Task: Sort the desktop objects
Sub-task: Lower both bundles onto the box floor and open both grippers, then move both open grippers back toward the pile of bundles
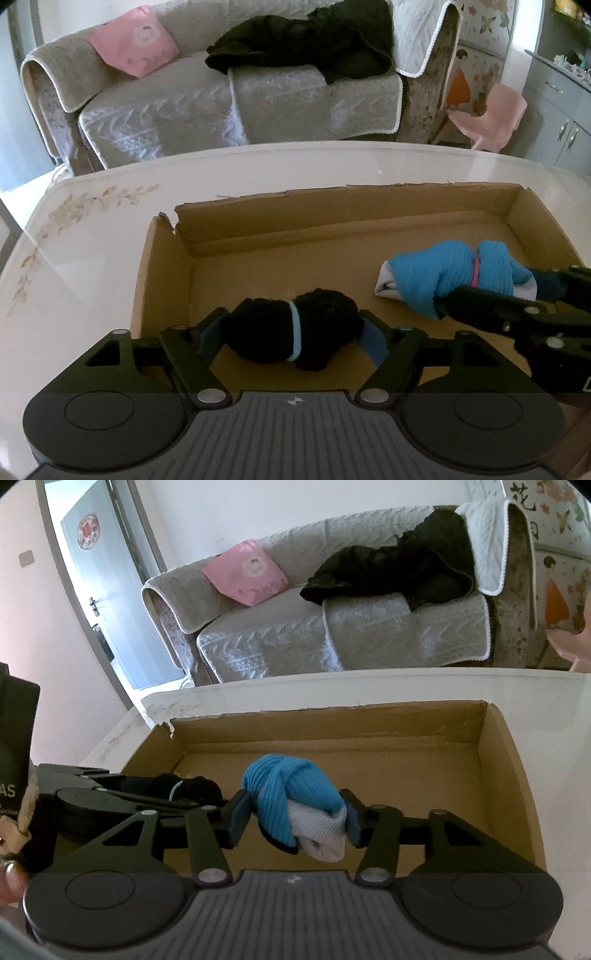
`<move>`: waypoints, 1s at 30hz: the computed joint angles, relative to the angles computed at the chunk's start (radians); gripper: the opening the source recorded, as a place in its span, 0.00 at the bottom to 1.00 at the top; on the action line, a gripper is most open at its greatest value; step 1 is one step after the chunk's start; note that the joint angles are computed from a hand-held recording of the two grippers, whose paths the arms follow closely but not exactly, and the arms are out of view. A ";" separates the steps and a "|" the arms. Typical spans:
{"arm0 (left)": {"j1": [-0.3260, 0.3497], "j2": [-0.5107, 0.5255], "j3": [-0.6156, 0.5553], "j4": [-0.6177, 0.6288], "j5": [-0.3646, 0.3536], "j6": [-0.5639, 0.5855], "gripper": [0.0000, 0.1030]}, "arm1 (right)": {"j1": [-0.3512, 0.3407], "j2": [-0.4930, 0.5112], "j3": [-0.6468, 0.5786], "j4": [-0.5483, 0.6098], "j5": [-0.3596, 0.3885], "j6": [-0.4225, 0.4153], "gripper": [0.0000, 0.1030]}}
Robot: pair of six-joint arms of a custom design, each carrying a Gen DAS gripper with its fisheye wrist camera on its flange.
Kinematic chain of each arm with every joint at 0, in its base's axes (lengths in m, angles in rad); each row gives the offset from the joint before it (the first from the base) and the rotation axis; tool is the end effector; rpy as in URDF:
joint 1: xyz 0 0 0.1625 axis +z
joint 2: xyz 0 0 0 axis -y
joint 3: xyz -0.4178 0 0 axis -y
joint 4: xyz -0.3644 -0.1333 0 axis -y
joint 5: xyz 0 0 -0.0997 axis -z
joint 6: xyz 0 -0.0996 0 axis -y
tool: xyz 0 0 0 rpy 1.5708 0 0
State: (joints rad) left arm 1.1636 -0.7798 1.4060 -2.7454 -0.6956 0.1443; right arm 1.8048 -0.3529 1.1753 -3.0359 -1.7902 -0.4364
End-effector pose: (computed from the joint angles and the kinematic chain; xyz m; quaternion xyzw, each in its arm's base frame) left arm -0.0889 -0.7357 0.2402 0.1270 0.8702 -0.2966 0.3723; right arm 0.2890 -0.7310 0.0218 0.2776 -0.9020 0.3019 0.1351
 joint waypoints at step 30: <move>-0.180 -0.492 0.721 -0.364 0.208 -0.149 1.00 | 0.000 -0.282 0.544 -0.508 -0.014 -0.012 0.95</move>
